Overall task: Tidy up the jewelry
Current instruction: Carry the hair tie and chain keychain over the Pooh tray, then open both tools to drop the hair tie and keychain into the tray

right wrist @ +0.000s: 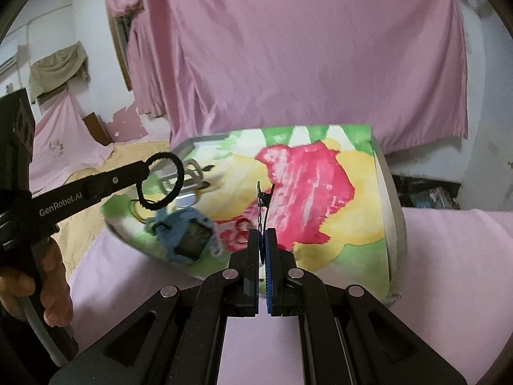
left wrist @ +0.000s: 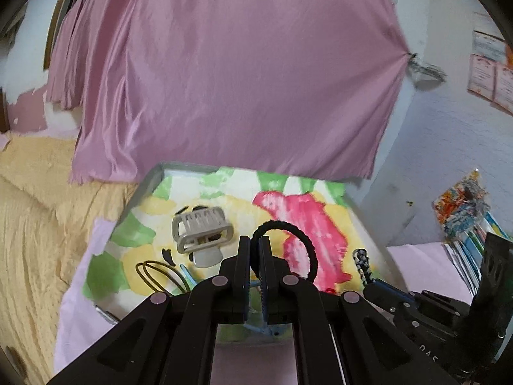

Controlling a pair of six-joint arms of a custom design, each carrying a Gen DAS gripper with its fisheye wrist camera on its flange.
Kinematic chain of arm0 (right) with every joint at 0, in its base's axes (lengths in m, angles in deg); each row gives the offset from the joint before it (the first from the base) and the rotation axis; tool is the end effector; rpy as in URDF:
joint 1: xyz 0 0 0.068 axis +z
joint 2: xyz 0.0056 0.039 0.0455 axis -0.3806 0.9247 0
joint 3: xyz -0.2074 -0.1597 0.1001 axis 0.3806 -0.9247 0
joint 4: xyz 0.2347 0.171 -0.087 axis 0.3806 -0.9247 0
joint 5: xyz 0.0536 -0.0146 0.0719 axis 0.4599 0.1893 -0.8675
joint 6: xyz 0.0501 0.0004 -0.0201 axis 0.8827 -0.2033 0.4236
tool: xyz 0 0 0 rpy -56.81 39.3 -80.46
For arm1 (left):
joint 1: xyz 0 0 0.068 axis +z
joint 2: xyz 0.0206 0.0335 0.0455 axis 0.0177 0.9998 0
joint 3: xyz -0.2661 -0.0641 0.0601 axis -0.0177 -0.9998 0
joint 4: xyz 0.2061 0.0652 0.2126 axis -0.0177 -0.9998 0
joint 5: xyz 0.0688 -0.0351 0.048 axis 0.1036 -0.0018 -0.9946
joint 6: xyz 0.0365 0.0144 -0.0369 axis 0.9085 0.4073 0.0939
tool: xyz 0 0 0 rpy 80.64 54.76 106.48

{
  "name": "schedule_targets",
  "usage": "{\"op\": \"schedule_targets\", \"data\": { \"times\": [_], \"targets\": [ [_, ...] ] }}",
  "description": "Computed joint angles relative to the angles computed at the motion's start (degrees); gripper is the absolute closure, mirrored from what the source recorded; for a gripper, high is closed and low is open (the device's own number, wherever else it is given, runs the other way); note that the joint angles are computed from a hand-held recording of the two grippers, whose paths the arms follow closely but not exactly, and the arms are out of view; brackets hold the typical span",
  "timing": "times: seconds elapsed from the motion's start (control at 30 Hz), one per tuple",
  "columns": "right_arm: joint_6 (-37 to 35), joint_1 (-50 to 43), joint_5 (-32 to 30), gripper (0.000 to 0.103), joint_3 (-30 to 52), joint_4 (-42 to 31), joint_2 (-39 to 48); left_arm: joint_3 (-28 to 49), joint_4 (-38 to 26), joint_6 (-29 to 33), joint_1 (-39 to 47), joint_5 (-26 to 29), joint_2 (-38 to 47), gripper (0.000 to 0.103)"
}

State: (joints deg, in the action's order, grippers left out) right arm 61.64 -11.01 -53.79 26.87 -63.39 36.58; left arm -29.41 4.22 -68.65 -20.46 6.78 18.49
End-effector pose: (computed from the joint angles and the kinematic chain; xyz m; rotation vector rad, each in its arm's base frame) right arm 0.2111 0.0562 0.1377 -0.4376 2.2766 0.5437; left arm 0.1606 -0.0512 0.1791 -0.3584 2.1661 -0.1616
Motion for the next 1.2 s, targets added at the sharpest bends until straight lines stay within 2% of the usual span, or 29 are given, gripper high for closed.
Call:
{"op": "schedule_targets", "data": {
  "times": [0.3,0.6,0.7,0.77,0.8,0.93,1.07,1.1,1.13,1.2],
  "targets": [
    [0.8,2.7,1.8,0.1,2.9,3.0,9.5,0.6,2.3,0.0,4.3,3.0,9.3,0.098],
    [0.5,3.5,2.5,0.098,4.2,3.1,12.4,0.6,1.4,-0.4,3.7,3.0,10.5,0.097],
    [0.8,3.7,2.9,0.091,3.9,3.4,12.0,0.4,0.6,-0.5,3.5,2.7,10.0,0.095],
    [1.3,3.7,3.2,0.072,3.1,4.3,11.0,-0.1,-0.1,-0.3,3.4,2.3,8.7,0.091],
    [1.3,3.4,3.1,0.069,2.6,4.3,10.2,-0.2,-0.5,-0.4,3.1,1.9,8.1,0.086],
    [2.1,3.5,4.3,0.068,0.7,5.1,6.6,-2.1,-2.4,-0.9,1.7,0.0,2.3,0.067],
    [3.0,3.2,4.6,0.068,-2.0,5.2,1.1,-3.3,-6.7,-1.7,-0.8,-3.3,-4.7,0.054],
    [3.0,2.9,4.5,0.068,-2.8,4.6,-0.7,-3.9,-8.9,-2.4,-2.2,-5.0,-8.3,0.048],
    [3.4,3.0,5.0,0.068,-3.8,4.2,-3.0,-4.4,-10.6,-3.0,-3.3,-6.3,-11.1,0.044],
    [3.9,3.0,5.5,0.059,-5.7,2.7,-8.1,-4.8,-15.1,-4.5,-6.3,-9.9,-16.4,0.041]
  ]
}}
